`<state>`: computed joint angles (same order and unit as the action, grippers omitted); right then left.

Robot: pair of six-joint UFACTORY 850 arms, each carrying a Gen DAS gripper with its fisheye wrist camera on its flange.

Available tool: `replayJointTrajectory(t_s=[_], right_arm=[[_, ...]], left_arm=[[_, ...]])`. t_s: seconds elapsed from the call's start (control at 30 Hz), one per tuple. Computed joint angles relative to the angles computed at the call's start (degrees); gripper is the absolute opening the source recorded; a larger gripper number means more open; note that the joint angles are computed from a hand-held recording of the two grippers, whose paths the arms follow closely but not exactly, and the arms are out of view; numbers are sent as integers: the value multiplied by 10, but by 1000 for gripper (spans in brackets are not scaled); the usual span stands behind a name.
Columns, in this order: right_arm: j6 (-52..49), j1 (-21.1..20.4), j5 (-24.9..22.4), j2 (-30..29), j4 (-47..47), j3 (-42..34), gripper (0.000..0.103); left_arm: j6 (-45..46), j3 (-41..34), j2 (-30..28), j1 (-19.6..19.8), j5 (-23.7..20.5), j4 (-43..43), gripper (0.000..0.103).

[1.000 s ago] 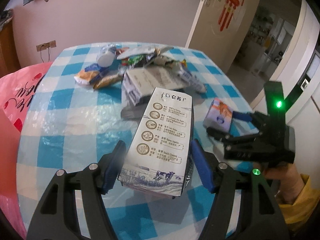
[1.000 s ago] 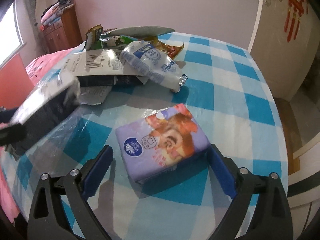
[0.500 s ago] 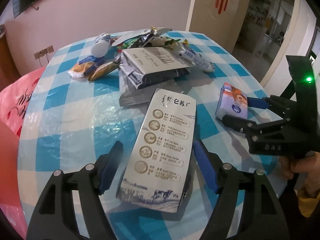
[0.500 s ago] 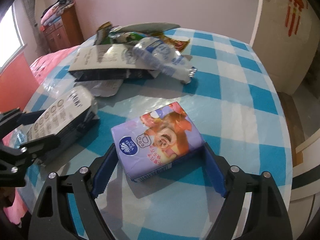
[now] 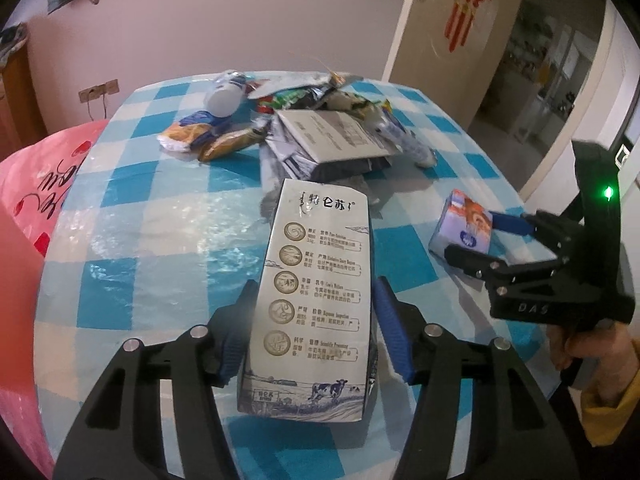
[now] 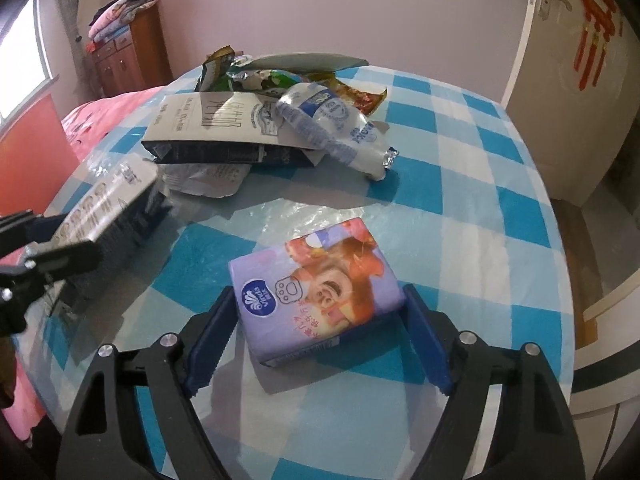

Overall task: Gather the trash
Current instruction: 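Carry the carton and tissue pack to the orange bucket and release both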

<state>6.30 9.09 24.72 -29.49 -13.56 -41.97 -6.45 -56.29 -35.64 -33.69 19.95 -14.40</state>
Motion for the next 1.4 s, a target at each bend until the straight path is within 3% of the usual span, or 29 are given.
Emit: replayJointTrajectory(t_s=[0.17, 0.37, 0.57, 0.77, 1.07, 1.3, 1.4], right_arm=[[14, 3, 6, 12, 3, 11, 79], [98, 4, 12, 51, -53, 21, 79], [265, 26, 16, 92, -201, 5, 79], [439, 79, 31, 99, -375, -60, 79], [548, 197, 56, 28, -515, -218, 79], [629, 253, 49, -64, -609, -352, 80], [698, 260, 56, -104, -679, -403, 81]], left_arm=[[-35, 25, 26, 9, 25, 25, 59], [-29, 64, 71, 18, 64, 13, 59], [3, 111, 134, 34, 105, -28, 59], [65, 168, 212, 71, 144, -118, 59], [185, 221, 278, 151, 178, -316, 59], [146, 217, 255, 220, 152, -320, 59], [146, 206, 236, 232, 141, -333, 59]])
